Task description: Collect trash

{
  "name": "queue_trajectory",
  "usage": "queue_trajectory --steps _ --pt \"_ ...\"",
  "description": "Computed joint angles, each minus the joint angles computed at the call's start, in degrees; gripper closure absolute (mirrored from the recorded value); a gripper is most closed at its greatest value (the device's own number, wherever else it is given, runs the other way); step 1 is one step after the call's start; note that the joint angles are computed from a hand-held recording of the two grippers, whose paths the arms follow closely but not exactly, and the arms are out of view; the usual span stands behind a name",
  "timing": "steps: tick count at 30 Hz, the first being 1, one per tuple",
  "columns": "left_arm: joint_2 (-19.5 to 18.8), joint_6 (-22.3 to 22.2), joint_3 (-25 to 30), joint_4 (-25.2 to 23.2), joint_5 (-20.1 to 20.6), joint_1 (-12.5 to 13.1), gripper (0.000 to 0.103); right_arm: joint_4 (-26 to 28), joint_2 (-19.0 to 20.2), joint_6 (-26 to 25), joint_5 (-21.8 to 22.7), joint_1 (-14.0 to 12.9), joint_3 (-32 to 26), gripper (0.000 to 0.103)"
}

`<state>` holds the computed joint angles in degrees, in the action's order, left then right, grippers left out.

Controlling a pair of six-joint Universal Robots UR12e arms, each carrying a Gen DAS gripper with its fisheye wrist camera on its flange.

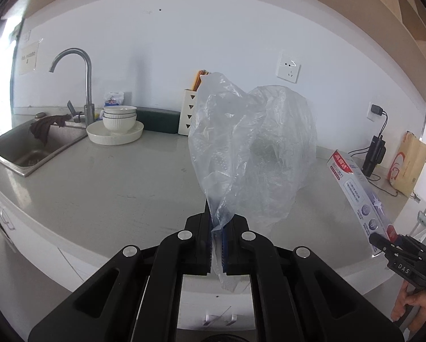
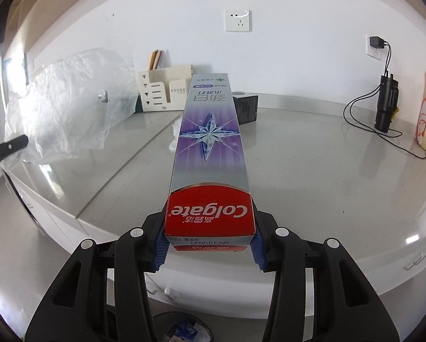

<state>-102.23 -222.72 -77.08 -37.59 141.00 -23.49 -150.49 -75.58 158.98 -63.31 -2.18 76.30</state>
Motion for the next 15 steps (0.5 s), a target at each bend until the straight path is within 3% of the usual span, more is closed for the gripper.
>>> queue_trajectory --steps 12,15 --pt "2.14 -4.63 -5.98 2.40 2.35 -5.14 0.099 -4.93 -7.26 -0.51 4.89 -2.88 11.63 0.057" --pt "2.87 -7.33 -7.18 0.32 1.85 -6.04 0.099 -4.35 -8.72 -1.77 5.75 -3.51 13.56 0.057"
